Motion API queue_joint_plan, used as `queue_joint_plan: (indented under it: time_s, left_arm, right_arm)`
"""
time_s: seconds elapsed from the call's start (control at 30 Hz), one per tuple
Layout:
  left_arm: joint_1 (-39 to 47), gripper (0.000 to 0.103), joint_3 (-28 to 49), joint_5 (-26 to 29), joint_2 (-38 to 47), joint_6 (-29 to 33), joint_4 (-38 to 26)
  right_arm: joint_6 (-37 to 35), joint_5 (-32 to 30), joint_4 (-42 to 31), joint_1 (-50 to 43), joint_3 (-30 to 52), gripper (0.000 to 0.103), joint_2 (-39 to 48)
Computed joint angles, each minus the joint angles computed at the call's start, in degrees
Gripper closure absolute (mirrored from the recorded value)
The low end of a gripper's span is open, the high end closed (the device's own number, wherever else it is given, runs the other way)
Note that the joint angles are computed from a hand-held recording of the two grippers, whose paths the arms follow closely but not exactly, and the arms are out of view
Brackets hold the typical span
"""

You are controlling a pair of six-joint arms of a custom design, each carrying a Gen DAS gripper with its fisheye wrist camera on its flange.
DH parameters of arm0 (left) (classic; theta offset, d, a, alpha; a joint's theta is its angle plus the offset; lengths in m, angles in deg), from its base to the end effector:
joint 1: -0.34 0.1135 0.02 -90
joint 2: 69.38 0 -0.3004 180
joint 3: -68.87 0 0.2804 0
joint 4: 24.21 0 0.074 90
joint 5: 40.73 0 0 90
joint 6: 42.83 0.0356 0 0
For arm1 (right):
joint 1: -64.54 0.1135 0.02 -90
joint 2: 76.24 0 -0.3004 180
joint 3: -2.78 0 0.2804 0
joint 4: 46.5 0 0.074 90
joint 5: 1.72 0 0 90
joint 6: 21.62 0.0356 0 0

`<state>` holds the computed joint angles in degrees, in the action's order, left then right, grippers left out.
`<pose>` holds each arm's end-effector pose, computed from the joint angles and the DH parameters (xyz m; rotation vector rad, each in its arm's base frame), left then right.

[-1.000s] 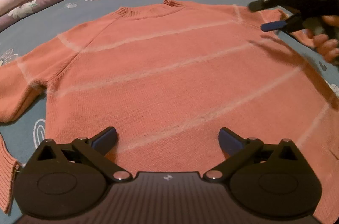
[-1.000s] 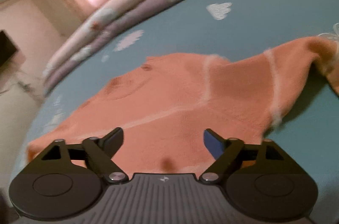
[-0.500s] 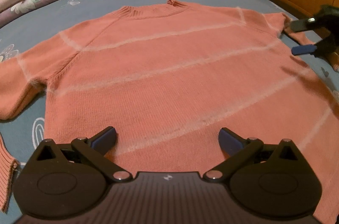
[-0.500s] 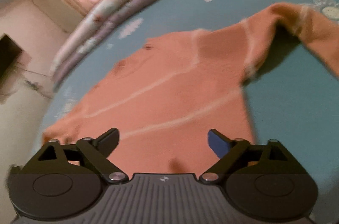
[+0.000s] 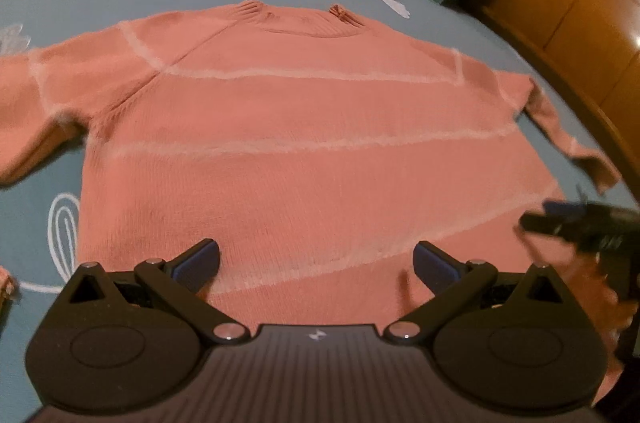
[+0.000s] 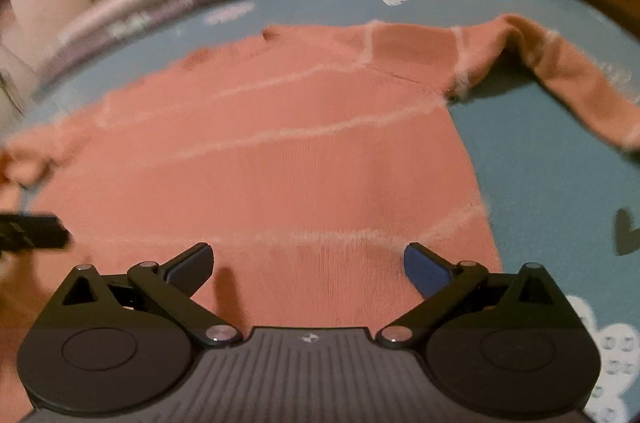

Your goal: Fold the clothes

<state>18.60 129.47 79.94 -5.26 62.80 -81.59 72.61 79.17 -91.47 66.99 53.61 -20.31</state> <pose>0.2143 0.0516 0.2751 0.1191 2.4734 -0.4611 0.2006 0.0142 0.2537 -0.0328 2.4449 0.2461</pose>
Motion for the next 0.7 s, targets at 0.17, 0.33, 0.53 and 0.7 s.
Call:
queue_joint_plan:
  time_s: [0.17, 0.33, 0.53, 0.7]
  left_arm:
    - [2.46, 0.001, 5.32, 4.15, 1.19, 4.16, -8.71]
    - [2.88, 0.001, 7.88, 2.53, -1.56, 9.16, -11.80]
    - [7.53, 0.001, 10.86, 4.48, -0.47, 11.33, -15.15]
    - [10.90, 0.001, 12.28, 6.90, -0.97, 13.86, -17.19]
  right_arm:
    - [8.40, 9.63, -6.57, 13.58, -1.57, 0.000, -10.31]
    - [19.69, 31.40, -10.72, 35.37, -8.03, 0.000, -19.34]
    - [35.32, 41.64, -24.40, 51.07, -3.34, 0.000, -20.56]
    - [35.20, 45.77, -18.87, 58.32, -2.98, 0.000, -19.04]
